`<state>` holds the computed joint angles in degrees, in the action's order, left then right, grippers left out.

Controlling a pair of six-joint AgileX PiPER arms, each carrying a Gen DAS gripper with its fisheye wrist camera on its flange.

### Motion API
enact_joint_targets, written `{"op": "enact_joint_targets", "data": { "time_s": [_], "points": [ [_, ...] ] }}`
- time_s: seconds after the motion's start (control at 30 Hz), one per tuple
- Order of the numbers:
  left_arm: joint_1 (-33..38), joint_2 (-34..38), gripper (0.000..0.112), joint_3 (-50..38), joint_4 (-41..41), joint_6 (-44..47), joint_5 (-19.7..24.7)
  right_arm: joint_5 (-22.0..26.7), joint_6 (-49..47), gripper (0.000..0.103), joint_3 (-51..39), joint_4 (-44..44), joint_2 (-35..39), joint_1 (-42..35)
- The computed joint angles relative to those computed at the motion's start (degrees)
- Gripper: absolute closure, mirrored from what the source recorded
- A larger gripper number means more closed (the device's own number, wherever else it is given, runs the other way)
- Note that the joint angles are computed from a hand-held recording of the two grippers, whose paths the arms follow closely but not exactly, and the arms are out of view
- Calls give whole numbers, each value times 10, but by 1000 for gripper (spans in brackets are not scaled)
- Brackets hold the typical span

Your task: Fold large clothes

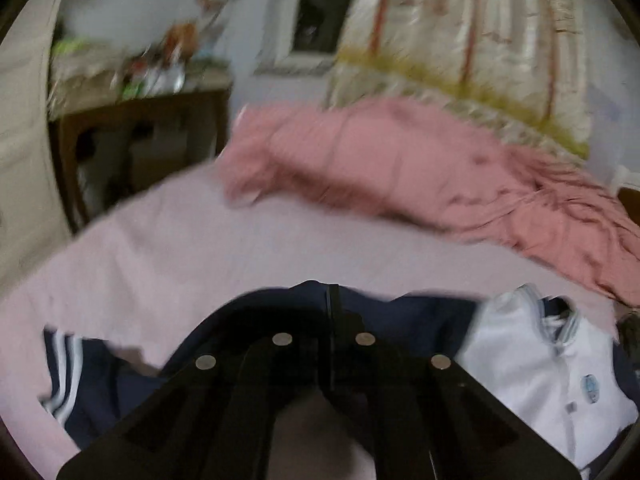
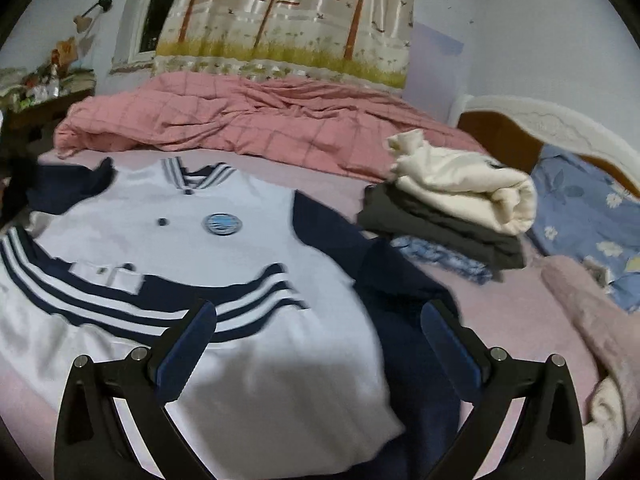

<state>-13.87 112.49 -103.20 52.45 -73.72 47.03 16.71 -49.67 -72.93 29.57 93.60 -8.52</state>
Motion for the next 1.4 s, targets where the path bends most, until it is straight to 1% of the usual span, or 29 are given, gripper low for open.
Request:
{"op": "enact_joint_targets", "data": {
  "time_s": [0.03,0.1,0.13,0.2,0.27,0.3,0.37,0.4,0.47,0.5,0.53,0.6,0.63,0.67,0.73,0.77,0.83,0.9,0.93,1.0,1.07,1.1,1.17,1.2,1.23,1.3,1.33,1.37,1.4],
  "points": [
    [-17,15,110,-49,-12,37,9,-1,21,0,-8,-17,6,-3],
    [-62,61,110,-164,-15,110,46,31,20,0,-38,-5,18,-17],
    [-82,84,110,-213,-28,142,51,43,21,0,-48,-2,21,-21],
    [-107,136,110,-313,-108,215,53,53,47,0,-67,-26,22,-20],
    [-130,176,110,-363,-167,251,54,58,102,0,-80,-89,14,-11],
    [-142,190,110,-366,-172,249,50,62,112,0,-85,-102,10,-8],
    [-156,201,105,-339,-182,242,32,69,117,0,-86,-113,-8,-5],
    [-158,199,98,-319,-208,252,24,70,117,0,-84,-114,-15,-4],
    [-167,166,56,-219,-199,230,-21,79,108,0,-80,-111,-31,-1],
    [-178,141,52,-162,-160,196,-41,78,104,0,-78,-111,-35,1],
    [-198,109,50,-104,-103,139,-42,72,101,0,-71,-114,-41,5],
    [-217,41,38,10,0,25,-65,59,111,0,-61,-134,-46,14],
    [-220,-2,28,67,35,-33,-69,55,129,0,-60,-155,-44,22],
    [-219,-41,24,125,72,-90,-74,54,141,0,-59,-165,-42,27],
    [-198,-96,21,187,95,-157,-55,58,141,0,-61,-159,-35,35],
    [-181,-111,17,199,73,-156,-52,60,134,0,-61,-149,-33,37],
    [-108,-128,17,200,-30,-97,-64,60,117,0,-62,-129,-25,46],
    [-28,-135,17,213,-145,-25,-119,49,117,0,-57,-129,-21,57],
    [4,-128,17,206,-202,17,-132,41,122,0,-55,-136,-17,64],
    [53,-104,17,180,-317,111,-132,30,128,0,-55,-142,-9,73],
    [87,-70,17,154,-431,196,-131,26,112,0,-55,-122,2,75],
    [100,-47,17,134,-488,239,-122,27,104,0,-58,-109,8,74],
    [114,7,17,66,-548,271,-70,27,97,0,-67,-92,25,71],
    [113,21,17,49,-544,258,-55,26,102,0,-72,-95,33,72],
    [114,45,17,12,-517,231,-23,23,121,0,-79,-110,44,73],
    [105,103,17,-87,-431,157,79,18,145,0,-87,-128,61,76],
    [102,139,18,-144,-411,154,133,19,144,0,-91,-123,68,76],
    [103,166,20,-190,-409,164,169,24,136,0,-94,-113,74,74],
    [97,179,26,-214,-391,166,183,29,122,0,-97,-96,80,72]
  ]
}}
